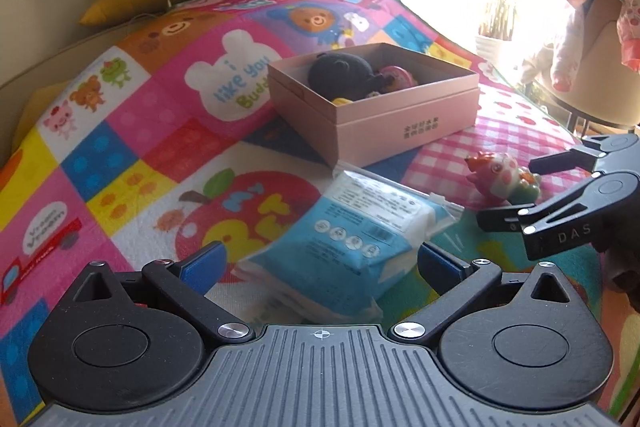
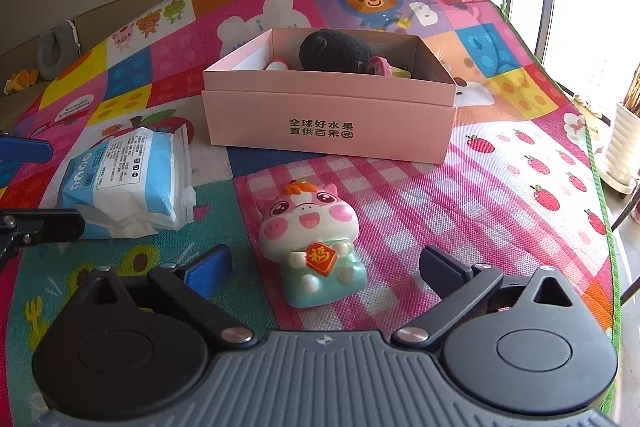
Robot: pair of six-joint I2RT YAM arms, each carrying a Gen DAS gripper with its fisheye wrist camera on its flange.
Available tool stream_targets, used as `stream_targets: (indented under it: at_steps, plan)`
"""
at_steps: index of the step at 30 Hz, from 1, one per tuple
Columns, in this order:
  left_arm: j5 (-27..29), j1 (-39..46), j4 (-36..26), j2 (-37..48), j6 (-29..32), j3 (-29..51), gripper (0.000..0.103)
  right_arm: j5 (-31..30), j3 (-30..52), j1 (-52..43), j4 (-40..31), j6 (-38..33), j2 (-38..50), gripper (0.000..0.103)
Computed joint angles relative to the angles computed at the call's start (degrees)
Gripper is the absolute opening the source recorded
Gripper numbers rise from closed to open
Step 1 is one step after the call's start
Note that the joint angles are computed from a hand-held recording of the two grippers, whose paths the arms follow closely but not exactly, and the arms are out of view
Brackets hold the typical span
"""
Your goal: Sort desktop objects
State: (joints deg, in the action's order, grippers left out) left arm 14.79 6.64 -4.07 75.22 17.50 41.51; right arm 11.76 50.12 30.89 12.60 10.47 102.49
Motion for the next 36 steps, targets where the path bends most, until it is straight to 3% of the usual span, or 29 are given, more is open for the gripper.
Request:
stream_targets:
  at_steps: [4, 8, 15, 19, 24, 25, 26, 28, 31, 36]
  plan:
    - [4.7, 2.14, 1.51, 5.55, -0.63, 3.41, 0.103, -0.61, 0.14, -0.29, -0.52, 0.69, -0.03, 0.103]
    - [11.4, 4.11, -3.66, 11.14, -1.77, 8.72, 0.103, -0.44, 0.11, -0.28, -0.48, 0.6, 0.01, 0.103]
    - [13.32, 1.72, -7.61, 6.06, 3.43, 3.99, 0.103, -0.62, -0.53, -0.29, 0.59, 1.01, -0.27, 0.103]
    - [10.15, -0.61, -7.93, 3.38, 4.28, 0.9, 0.103, -0.74, -0.91, -0.33, 1.39, 0.87, -0.38, 0.097]
    - [7.38, -1.89, -5.51, 0.95, -1.85, -1.08, 0.103, 0.05, 0.03, 0.67, 1.16, -2.88, -0.2, 0.087]
    - [6.6, -2.31, -4.95, 0.51, -3.93, -1.04, 0.103, 0.28, 0.6, 0.85, 0.9, -3.7, 0.01, 0.078]
    - [5.34, -2.96, -4.46, 0.3, -5.64, -0.84, 0.103, 0.32, 1.34, 0.93, 0.4, -4.42, 0.22, 0.061]
    - [1.76, -4.8, -2.71, 0.5, -7.99, -0.46, 0.103, 0.06, 2.95, 0.81, -1.84, -4.67, 0.25, 0.049]
    - [-4.73, -7.49, -1.21, 2.64, -10.35, 1.21, 0.103, 0.88, 1.96, 0.7, -1.58, -3.39, -1.34, 0.048]
    - [-8.71, -9.32, 0.65, 6.98, -12.97, 3.66, 0.103, 0.85, -3.42, 0.28, -0.99, -3.52, -7.45, 0.048]
